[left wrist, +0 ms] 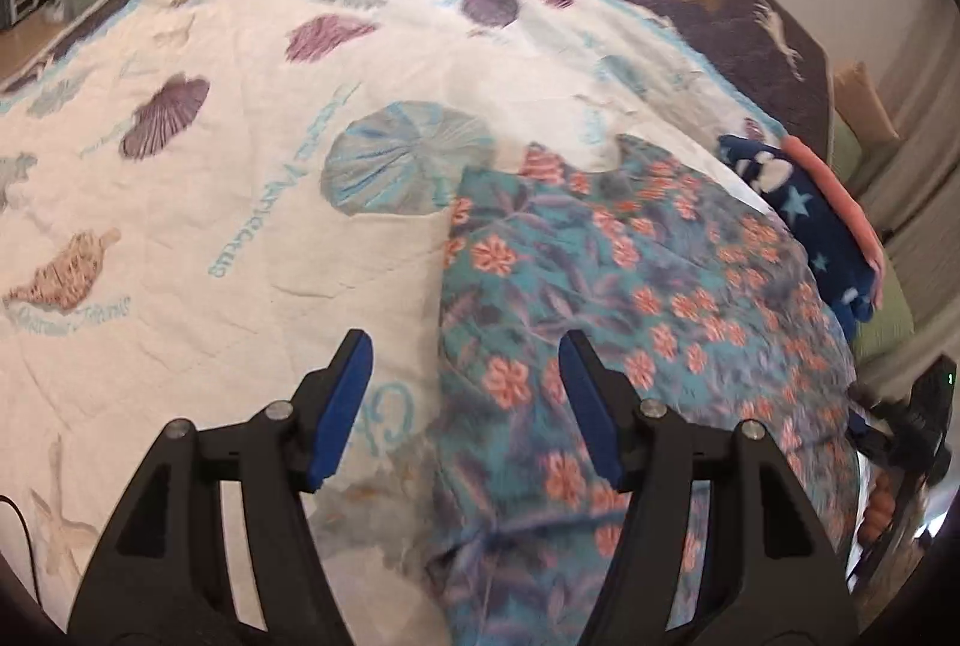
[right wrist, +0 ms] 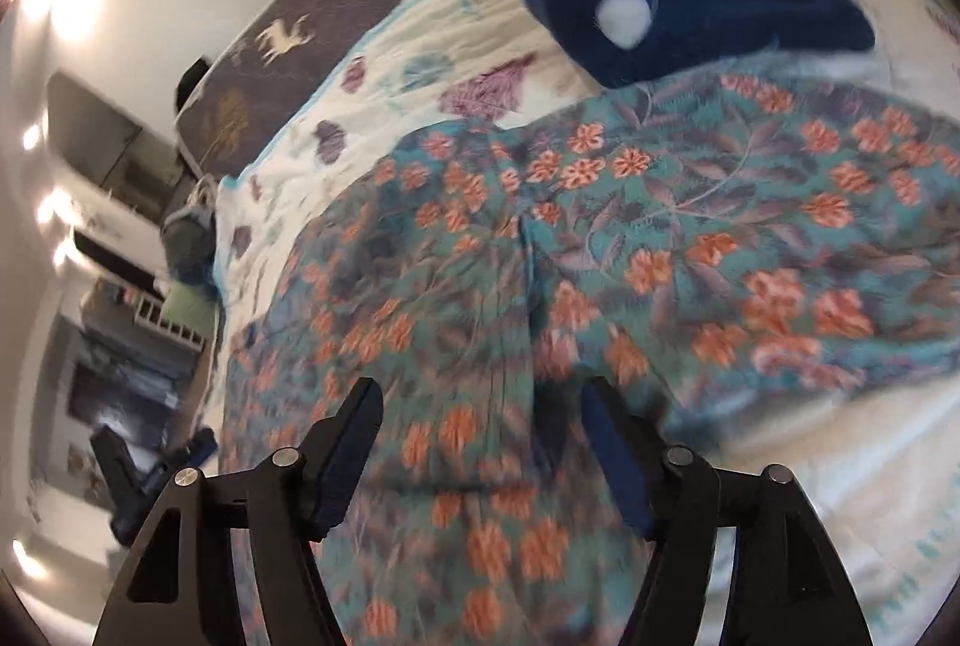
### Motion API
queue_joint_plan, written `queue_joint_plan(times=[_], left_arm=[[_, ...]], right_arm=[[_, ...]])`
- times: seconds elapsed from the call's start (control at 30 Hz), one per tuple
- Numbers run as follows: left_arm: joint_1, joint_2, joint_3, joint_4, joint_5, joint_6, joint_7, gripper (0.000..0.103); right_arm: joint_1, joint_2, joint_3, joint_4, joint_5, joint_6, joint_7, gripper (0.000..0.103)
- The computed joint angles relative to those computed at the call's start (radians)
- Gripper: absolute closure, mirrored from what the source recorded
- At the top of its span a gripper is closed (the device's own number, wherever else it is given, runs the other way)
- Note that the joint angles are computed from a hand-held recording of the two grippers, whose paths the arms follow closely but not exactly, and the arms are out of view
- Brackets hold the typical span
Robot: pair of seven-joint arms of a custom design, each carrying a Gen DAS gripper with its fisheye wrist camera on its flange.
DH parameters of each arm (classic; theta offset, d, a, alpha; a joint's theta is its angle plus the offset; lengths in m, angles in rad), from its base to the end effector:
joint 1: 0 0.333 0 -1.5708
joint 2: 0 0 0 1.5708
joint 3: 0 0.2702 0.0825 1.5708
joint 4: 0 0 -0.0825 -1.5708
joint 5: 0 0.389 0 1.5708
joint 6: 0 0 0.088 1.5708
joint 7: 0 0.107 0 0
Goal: Fold small clothes
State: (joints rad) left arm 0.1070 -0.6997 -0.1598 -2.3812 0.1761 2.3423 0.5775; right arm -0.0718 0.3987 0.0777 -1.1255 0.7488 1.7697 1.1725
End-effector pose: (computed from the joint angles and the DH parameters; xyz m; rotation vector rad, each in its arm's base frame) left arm 0.4213 -0.0312 0.5978 -2.4490 0.9058 -0.7503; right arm 0.6757 0.0516 0.5939 -1.9127 1.3606 0.2924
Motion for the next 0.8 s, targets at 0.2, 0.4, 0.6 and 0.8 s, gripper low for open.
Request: queue_joint_plan(times=[0.2,0.4,0.6,0.8], left_arm=[[-0.013,0.003,-0.025,0.008,0.020,0.046,0.018,0.038],[-0.034,0.020,-0.044,0.034,0.027,0.091,0.014,0.038],[-0.110,0.095,-0.041,0.111,0.014,0.164,0.121,0.038],[-0.141,0.231,-0.057,0.188,-0.019,0.079,0.172,0.038]], right_arm=[[-0.003,-0.091,-0.014,-0.108,0.042,0.108,-0.053,0.101],[-0.012,-0.111,-0.048,-0.147,-0.027,0.098,-0.082,0.081],[-0.079,-0.117,-0.133,-0.171,0.017,0.262,0.152,0.069],[-0.224,0.117,-0.139,0.100,0.008,0.204,0.526,0.067]])
